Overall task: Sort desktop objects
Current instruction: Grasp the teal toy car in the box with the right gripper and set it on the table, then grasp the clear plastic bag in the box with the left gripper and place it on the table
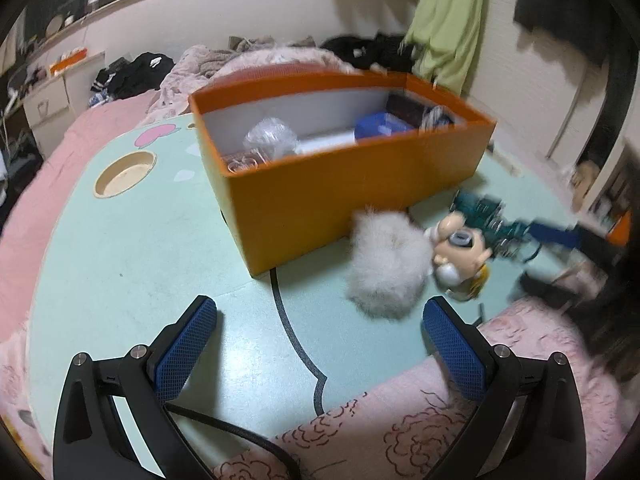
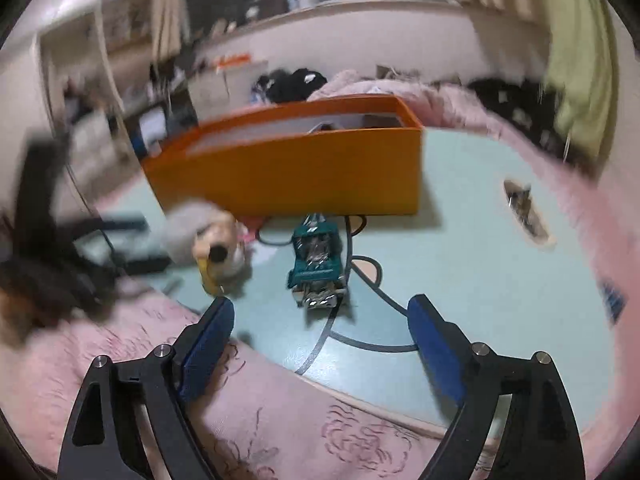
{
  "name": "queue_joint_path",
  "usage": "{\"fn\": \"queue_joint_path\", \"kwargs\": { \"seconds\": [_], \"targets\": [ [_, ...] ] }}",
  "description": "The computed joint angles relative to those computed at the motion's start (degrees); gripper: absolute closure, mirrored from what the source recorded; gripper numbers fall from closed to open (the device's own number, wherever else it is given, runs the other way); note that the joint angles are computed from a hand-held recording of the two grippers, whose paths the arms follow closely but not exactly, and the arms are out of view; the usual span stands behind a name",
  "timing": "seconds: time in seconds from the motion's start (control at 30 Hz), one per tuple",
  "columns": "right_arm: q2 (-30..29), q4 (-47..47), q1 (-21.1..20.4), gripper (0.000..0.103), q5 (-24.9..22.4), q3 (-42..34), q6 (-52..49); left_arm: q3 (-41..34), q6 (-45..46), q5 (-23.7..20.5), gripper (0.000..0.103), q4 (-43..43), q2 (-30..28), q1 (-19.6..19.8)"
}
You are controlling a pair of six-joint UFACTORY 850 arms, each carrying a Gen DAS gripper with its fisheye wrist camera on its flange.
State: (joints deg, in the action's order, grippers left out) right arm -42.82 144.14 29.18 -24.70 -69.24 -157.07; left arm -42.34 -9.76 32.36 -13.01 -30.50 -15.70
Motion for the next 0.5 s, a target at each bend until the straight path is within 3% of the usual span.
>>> {"fn": "queue_joint_path", "kwargs": {
  "seconds": [0.1,0.17,0.23,0.3,0.5],
  "targets": [
    [-0.8,-1.0,-0.2,0.008,0.2,-0.8,0.7,3.2,-6.4,5.7,0.000,1.0,1.7,1.0],
    [-0.8,-1.1,-0.3,0.007,0.2,-1.0,0.9,3.9,-11.1,6.4,0.000,2.1,2.3,2.4],
    [-1.0,-1.1,-0.4,0.007,0.2,-1.2,1.0,2.7,-12.3,2.6,0.000,-0.7,2.3,3.2],
    [-1.1,-1.6,-0.6,0.006,0.0,-1.4,1.5,1.0,-7.6,-1.0,0.000,-8.7,2.0,3.0],
    [-1.0,-1.1,-0.6,0.006,-0.4,-0.9,0.9,-0.9,1.4,-3.4,0.000,-18.5,1.8,2.3]
  ]
}}
